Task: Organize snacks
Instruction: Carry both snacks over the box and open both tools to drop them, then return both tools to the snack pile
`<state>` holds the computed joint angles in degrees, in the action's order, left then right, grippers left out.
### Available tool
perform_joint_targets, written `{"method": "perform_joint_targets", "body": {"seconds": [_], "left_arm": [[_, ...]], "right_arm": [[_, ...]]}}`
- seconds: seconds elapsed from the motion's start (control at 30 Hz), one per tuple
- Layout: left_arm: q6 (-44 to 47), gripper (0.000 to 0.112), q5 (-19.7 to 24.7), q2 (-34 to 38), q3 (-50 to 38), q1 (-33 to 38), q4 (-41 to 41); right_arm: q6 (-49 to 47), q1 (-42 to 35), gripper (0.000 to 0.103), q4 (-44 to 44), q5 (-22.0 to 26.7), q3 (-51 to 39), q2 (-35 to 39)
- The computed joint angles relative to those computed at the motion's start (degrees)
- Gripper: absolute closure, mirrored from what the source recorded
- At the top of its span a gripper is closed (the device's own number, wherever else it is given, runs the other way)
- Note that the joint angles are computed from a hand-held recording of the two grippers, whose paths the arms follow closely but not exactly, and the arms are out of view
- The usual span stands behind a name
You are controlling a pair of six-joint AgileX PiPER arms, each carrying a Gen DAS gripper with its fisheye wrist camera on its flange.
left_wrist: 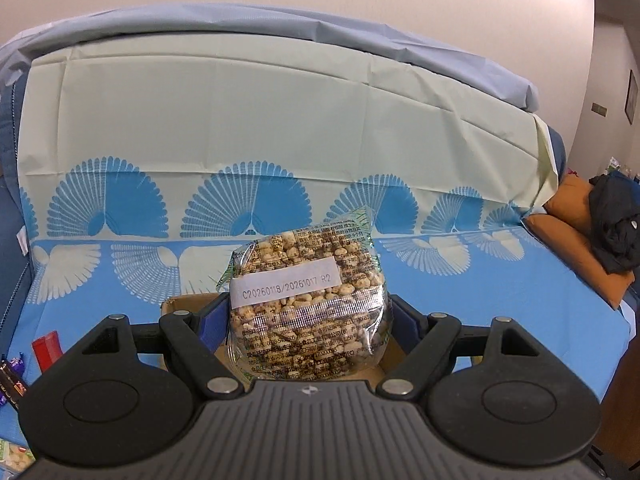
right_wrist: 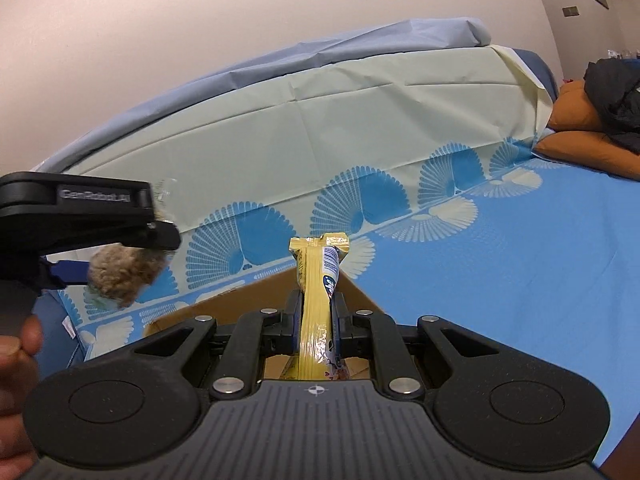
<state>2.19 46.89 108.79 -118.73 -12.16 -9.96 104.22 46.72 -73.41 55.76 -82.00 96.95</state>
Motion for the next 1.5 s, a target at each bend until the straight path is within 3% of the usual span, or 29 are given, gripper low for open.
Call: {"method": "perform_joint_targets", "body": {"seconds": [0.27,0.33,0.37,0.43,0.6,0.7,0.77,0.87,0.93,1.07,1.2,1.27,1.33,1.5], "left_arm": [[0.5,0.025,3.5,4.1,-8.4,-0.5,-0.6],[0.8,0.023,4.8,5.0,-11.2,-0.5,-1.7],[1.5,0.02,4.9,4.8,-11.6,-0.2,-3.0],[3.5,0.017,4.2,3.1,-9.9,0.6,-5.4],[13.4,0.017,-0.6,-6.6,4.6,5.6,-14.8],[24.0,0.032,-2.4,-13.7,15.3,12.6,-25.0],[33.2,0.06,-1.5,-17.9,22.0,19.4,-32.8],[46.2,0.086,0.5,-21.9,30.4,30.2,-41.2],[52.1,0.092,3.3,-22.5,34.1,37.3,-44.8],[64.2,0.095,5.5,-21.6,42.8,49.6,-50.2],[73.7,0.095,6.2,-18.9,52.1,59.1,-53.9],[71.4,0.1,6.1,-16.9,53.9,61.4,-51.6],[71.5,0.1,9.0,-15.8,51.8,63.4,-54.6],[66.7,0.099,8.5,-14.1,49.1,60.7,-47.6]], "right_arm": [[-0.4,0.5,0.088,0.1,1.9,-1.0,0.5],[-0.8,0.9,0.084,0.2,3.3,-2.1,1.2],[-1.3,1.1,0.071,0.5,4.2,-2.6,1.6],[-0.7,1.8,0.053,0.6,4.5,-2.5,1.6],[-0.7,2.4,0.053,0.4,5.4,-2.4,1.8],[-1.3,2.9,0.053,0.3,5.5,-2.7,2.0],[-2.1,3.2,0.053,0.2,5.3,-3.2,2.2],[-3.4,4.4,0.053,-0.5,5.4,-4.5,3.2],[-4.3,5.3,0.053,-1.0,5.1,-5.5,4.0],[-5.4,7.4,0.074,-3.0,2.7,-6.7,5.3],[-6.9,10.0,0.076,-5.0,-1.2,-8.7,7.3],[-8.9,11.3,0.076,-5.2,-3.1,-10.4,8.8],[-11.3,12.3,0.076,-4.4,-4.8,-12.6,10.5],[-19.3,13.4,0.076,2.7,-8.7,-20.5,16.0]]}}
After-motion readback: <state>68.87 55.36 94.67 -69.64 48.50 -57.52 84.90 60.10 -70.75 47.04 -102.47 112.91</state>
